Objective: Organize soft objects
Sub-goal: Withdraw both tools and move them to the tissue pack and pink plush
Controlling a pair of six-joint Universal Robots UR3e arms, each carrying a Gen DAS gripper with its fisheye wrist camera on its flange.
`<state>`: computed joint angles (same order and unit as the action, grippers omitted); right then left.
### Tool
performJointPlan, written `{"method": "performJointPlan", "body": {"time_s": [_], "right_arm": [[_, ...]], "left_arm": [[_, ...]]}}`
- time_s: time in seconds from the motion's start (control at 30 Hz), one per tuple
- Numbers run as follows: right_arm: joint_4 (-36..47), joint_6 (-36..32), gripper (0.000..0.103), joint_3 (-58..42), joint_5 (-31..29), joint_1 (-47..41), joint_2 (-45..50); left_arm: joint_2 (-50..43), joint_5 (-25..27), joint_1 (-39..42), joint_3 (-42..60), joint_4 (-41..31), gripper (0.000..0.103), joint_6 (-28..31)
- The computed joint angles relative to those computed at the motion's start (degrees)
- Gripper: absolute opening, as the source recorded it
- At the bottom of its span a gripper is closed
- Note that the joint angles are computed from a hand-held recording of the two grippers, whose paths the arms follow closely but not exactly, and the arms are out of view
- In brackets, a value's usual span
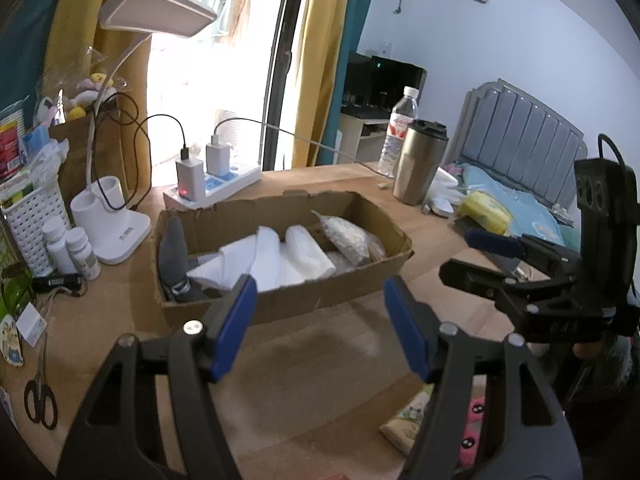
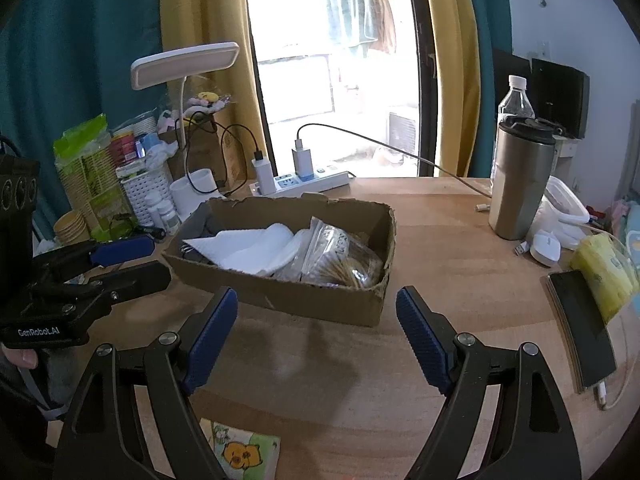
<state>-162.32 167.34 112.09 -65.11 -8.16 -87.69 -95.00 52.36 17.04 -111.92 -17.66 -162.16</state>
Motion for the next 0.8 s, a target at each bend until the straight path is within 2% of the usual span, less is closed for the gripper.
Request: {"method": "performJointPlan", "body": {"time_s": [0.53, 0.8], "right_arm": [[-0.2, -1.6, 0.084, 9.4, 0.7, -1.0, -9.0], [0.2, -2.1, 0.084, 13.3, 0.8, -1.0, -12.7]], "left_arm": [[10.1, -3.0, 3.8, -11.3, -0.2, 0.068, 2.9], [10.8, -3.1, 3.9, -11.9, -0.5, 0.068, 3.0]]}}
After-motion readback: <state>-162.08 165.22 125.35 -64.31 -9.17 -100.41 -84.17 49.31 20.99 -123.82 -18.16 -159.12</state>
